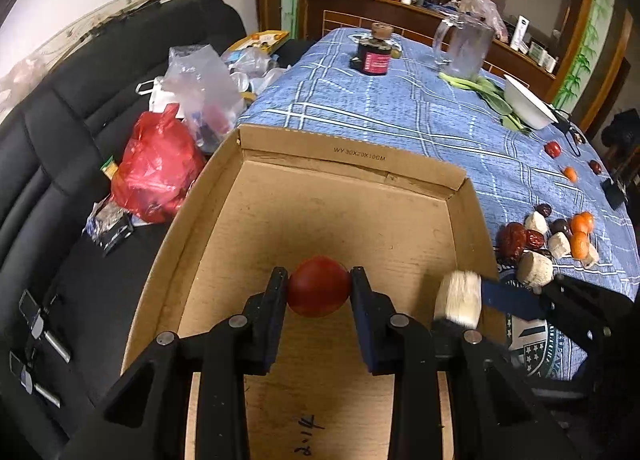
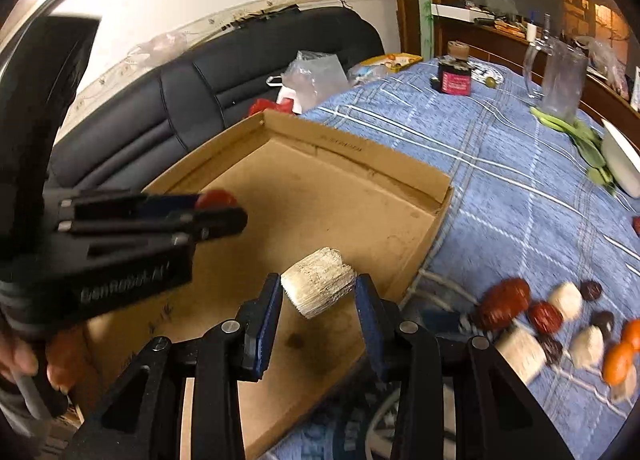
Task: Organize fruits
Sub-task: 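Drop the tomato in the box with the left gripper while the right carries a white chunk, then move the left gripper back over the table toward the white chunks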
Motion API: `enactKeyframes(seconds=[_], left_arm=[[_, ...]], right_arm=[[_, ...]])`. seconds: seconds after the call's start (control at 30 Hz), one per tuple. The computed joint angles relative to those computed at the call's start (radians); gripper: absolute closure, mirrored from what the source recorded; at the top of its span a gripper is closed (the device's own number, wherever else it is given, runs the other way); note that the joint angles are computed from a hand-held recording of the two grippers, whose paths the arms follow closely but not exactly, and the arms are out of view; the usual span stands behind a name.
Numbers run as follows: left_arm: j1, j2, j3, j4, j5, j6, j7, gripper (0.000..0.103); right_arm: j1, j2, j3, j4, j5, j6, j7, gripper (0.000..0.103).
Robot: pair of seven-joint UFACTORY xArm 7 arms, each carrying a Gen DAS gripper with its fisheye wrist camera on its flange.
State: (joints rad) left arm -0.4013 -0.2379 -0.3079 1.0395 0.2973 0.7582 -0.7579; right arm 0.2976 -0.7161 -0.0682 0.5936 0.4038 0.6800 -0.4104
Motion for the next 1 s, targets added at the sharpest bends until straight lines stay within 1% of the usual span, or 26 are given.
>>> enactKeyframes(seconds=[0.07, 0.17, 0.2, 0.23, 0.27, 0.3, 0.37, 0.4, 0.43, 0.5, 0.57, 0.67, 0.73, 0.83, 0.9, 1.0], left_arm=[[-0.002, 0.017, -0.002, 0.012, 0.002, 0.003, 0.001, 0.073], [-0.008, 0.038, -0.004, 0.028, 0.006, 0.023, -0.008, 0.072], [-0.011, 0.047, -0.002, 0.035, -0.002, 0.033, -0.009, 0.069], [-0.014, 0.050, 0.002, 0.035, -0.008, 0.036, -0.010, 0.054], [-0.016, 0.051, 0.004, 0.036, -0.009, 0.044, -0.014, 0.045], [-0.016, 0.052, 0.004, 0.039, -0.003, 0.057, -0.024, 0.031], [-0.016, 0.046, 0.006, 0.036, 0.004, 0.058, -0.038, 0.029], [-0.016, 0.040, 0.007, 0.031, 0.009, 0.053, -0.045, 0.029], [-0.014, 0.033, 0.003, 0.029, 0.022, 0.054, -0.058, 0.027], [-0.011, 0.023, -0.004, 0.027, 0.044, 0.058, -0.085, 0.025], [-0.014, 0.008, -0.007, 0.020, 0.042, 0.044, -0.098, 0.024], [-0.016, -0.011, -0.025, 0.017, 0.056, 0.031, -0.124, 0.021], [-0.022, -0.016, -0.042, 0.024, 0.069, 0.025, -0.137, 0.021], [-0.038, -0.013, -0.059, 0.038, 0.071, 0.001, -0.145, 0.021], [-0.053, 0.002, -0.070, 0.057, 0.069, -0.018, -0.143, 0.020], [-0.074, 0.032, -0.092, 0.090, 0.094, -0.024, -0.155, 0.018]], right_arm=[[-0.001, -0.010, 0.009, -0.009, -0.010, -0.005, -0.005, 0.061], [-0.018, 0.011, 0.046, -0.011, -0.049, -0.052, 0.018, 0.061], [-0.013, 0.023, 0.044, -0.005, -0.056, -0.054, 0.017, 0.061], [-0.006, 0.037, 0.037, 0.004, -0.056, -0.048, 0.014, 0.061], [0.002, 0.046, 0.028, 0.011, -0.051, -0.038, 0.010, 0.060], [0.007, 0.047, 0.023, 0.013, -0.046, -0.036, 0.007, 0.058], [0.013, 0.030, 0.013, 0.007, -0.033, -0.038, 0.000, 0.050], [0.013, 0.014, 0.009, -0.001, -0.028, -0.044, -0.002, 0.039], [0.019, -0.005, -0.001, -0.010, -0.016, -0.050, -0.010, 0.035], [0.019, -0.044, -0.010, -0.024, -0.008, -0.046, -0.011, 0.034], [0.012, -0.085, -0.013, -0.039, -0.005, -0.040, -0.002, 0.034], [-0.006, -0.174, -0.040, -0.074, 0.001, -0.021, 0.010, 0.033], [-0.032, -0.236, -0.060, -0.099, -0.003, -0.003, 0.023, 0.029], [-0.088, -0.307, -0.085, -0.125, -0.028, 0.032, 0.042, 0.029], [-0.136, -0.349, -0.103, -0.141, -0.057, 0.059, 0.049, 0.029], [-0.212, -0.389, -0.139, -0.153, -0.100, 0.107, 0.053, 0.029]])
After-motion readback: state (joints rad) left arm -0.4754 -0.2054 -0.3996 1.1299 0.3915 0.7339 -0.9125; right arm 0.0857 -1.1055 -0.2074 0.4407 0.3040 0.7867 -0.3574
